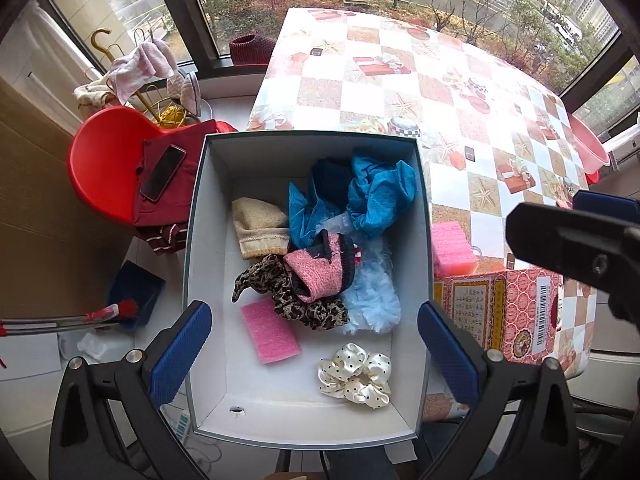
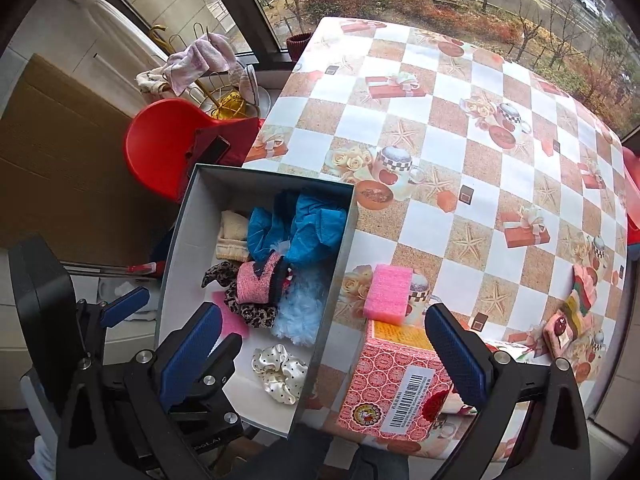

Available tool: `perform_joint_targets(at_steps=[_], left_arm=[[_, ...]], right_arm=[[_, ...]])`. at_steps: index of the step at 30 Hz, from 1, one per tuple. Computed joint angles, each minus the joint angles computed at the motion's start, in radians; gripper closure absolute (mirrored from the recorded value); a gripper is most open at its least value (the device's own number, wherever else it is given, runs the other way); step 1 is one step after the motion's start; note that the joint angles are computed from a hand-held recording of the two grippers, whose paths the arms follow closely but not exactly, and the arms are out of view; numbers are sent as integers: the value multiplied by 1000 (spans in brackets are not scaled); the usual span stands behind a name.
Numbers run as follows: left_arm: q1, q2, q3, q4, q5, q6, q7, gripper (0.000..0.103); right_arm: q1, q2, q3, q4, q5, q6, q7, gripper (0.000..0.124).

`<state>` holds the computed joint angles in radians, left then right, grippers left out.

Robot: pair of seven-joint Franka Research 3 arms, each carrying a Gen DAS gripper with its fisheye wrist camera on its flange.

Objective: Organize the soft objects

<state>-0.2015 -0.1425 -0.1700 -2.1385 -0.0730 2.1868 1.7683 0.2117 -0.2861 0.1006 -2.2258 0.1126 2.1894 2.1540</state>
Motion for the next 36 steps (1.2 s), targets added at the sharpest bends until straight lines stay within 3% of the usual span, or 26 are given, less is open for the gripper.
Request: perform_joint_targets(at_steps=[8,15,27,36], left_arm=[[-33,41,-31,66,9,-39,2,0],[-70,136,-68,189,2,-107,12,0],[-178,505,-137,591,103,-427,-68,0],[-288,827,-116,954,214,-741,-118,0]], right_arm=[[-42,-107,-35,-94,46,21,7,22],[-138,-271,-73,-224,63,-4,25,22],[-388,-555,-159,-533,66,-118,67,22],[-476,-584,-214,-650,132,-94,-19,22]])
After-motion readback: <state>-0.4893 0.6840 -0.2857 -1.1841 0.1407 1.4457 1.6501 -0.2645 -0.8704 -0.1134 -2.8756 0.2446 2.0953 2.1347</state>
